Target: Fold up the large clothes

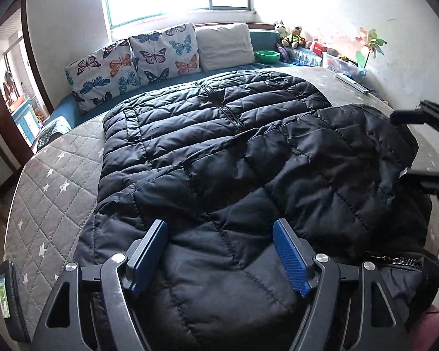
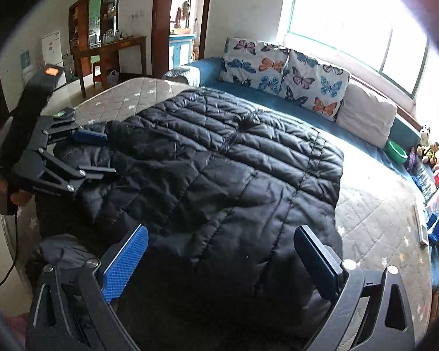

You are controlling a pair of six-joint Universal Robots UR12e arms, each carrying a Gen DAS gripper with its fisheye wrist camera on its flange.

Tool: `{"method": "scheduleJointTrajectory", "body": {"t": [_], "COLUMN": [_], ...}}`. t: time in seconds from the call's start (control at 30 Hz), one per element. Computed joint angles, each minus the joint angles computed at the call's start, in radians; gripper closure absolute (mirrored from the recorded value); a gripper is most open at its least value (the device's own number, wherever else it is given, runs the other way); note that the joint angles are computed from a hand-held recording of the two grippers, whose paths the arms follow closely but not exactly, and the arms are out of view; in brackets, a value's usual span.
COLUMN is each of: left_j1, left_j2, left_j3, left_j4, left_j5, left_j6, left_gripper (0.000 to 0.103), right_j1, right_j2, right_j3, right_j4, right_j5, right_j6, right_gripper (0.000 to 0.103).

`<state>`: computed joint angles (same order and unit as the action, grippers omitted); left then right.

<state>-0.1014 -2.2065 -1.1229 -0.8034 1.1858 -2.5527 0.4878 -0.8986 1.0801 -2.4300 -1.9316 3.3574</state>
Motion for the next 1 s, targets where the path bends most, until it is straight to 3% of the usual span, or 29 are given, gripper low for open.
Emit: {"method": "scheduleJointTrajectory", "body": {"t": [0.17, 0.33, 0.47, 0.57, 0.7, 0.83, 0.97, 1.0], "left_j1": [-0.003, -0.012, -0.013, -0.013, -0.014, -0.013, -0.012, -0.011], "left_j2": [0.001, 0.002, 0.000, -0.001, -0.001, -0.003, -0.003, -0.002], "left_j3": [-0.011, -0.034, -0.038, -0.038, -0.040, -0.039, -0.042, -0.043], "left_j4": [0.015, 0.056, 0.066, 0.068, 0.071, 0.074, 0.080, 0.079], "left_j5": [0.009, 0.032, 0.032, 0.032, 0.033, 0.030, 0.025, 0.024], "left_j6": [0.009, 0.032, 0.026, 0.026, 0.028, 0.027, 0.029, 0.030], "left_gripper": [0.021, 0.015, 0.014, 0.014, 0.012, 0.012, 0.012, 0.012], "right_j1": [-0.018, -0.055, -0.044, -0.043, -0.025, -0.019, -0.028, -0.026], "right_j2": [-0.013, -0.036, -0.027, -0.033, -0.043, -0.034, -0.004, 0.003], "right_j3": [0.046, 0.137, 0.100, 0.072, 0.064, 0.041, 0.003, -0.007], "right_j4": [0.033, -0.047, 0.022, 0.070, -0.009, -0.073, -0.051, -0.015], "right_j5": [0.057, 0.188, 0.159, 0.162, 0.072, 0.071, 0.105, 0.069], "right_j6": [0.066, 0.153, 0.129, 0.169, 0.143, 0.100, 0.075, 0.095], "right_gripper": [0.000, 0.000, 0.000, 0.000, 0.000, 0.000, 0.000, 0.000]}}
